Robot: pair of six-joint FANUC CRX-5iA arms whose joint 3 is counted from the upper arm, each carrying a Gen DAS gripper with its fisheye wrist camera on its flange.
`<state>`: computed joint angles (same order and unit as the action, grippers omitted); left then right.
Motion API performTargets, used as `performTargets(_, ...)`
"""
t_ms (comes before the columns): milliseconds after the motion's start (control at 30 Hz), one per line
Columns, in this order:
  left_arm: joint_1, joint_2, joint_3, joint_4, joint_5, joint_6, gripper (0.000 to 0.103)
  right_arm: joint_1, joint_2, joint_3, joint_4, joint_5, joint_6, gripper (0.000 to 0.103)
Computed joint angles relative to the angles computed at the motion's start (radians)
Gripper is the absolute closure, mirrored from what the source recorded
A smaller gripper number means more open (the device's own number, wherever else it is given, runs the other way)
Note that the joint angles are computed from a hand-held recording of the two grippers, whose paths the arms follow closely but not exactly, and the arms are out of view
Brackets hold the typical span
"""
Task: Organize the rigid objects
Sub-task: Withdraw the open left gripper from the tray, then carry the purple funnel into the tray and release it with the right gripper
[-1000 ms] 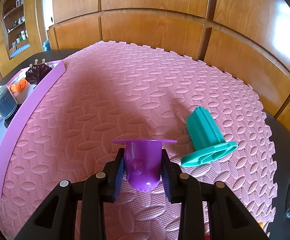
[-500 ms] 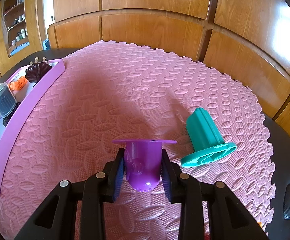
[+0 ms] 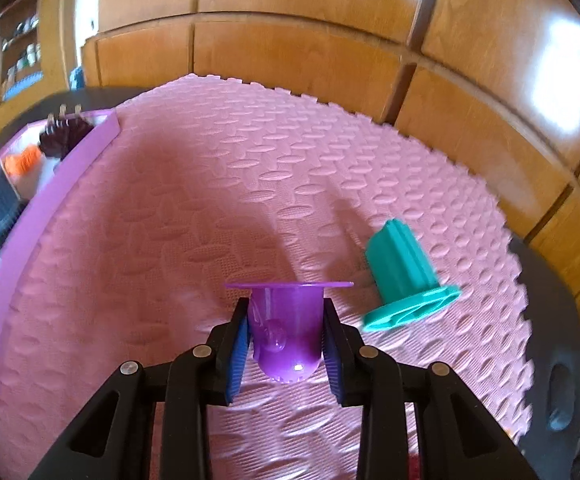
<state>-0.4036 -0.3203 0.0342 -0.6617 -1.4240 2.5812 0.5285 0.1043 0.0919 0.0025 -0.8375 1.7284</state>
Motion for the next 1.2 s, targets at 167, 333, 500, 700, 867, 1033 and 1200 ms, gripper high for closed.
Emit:
performTargets(167,0.024,-0.034,-0.034,0.009,-0.01,0.026,0.03,0.001,-0.047,0.075,-0.215,-0.099,0.169,0.071)
performTargets(333,0.036,-0.052,-0.05,0.015,0.003,0.031,0.03,0.048,-0.065,0.137,-0.354,-0.238,0.318,0.071)
performTargets(500,0.046,-0.061,-0.06,0.029,0.017,0.029,0.03,0.121,-0.031,0.196,-0.382,-0.366,0.353,0.071)
performTargets(700,0.071,-0.078,-0.083,0.057,0.035,0.022,0.03,0.181,0.051,0.256,-0.338,-0.463,0.309,0.071)
performTargets(867,0.09,-0.084,-0.099,0.081,0.049,0.017,0.03,0.225,0.104,0.265,-0.25,-0.406,0.216,0.071)
performTargets(1033,0.091,-0.085,-0.103,0.085,0.052,0.017,0.03,0.244,0.141,0.273,-0.179,-0.33,0.122,0.071)
performTargets(1200,0.084,-0.079,-0.095,0.071,0.04,0.018,0.026,0.232,0.14,0.273,-0.198,-0.329,0.112,0.064)
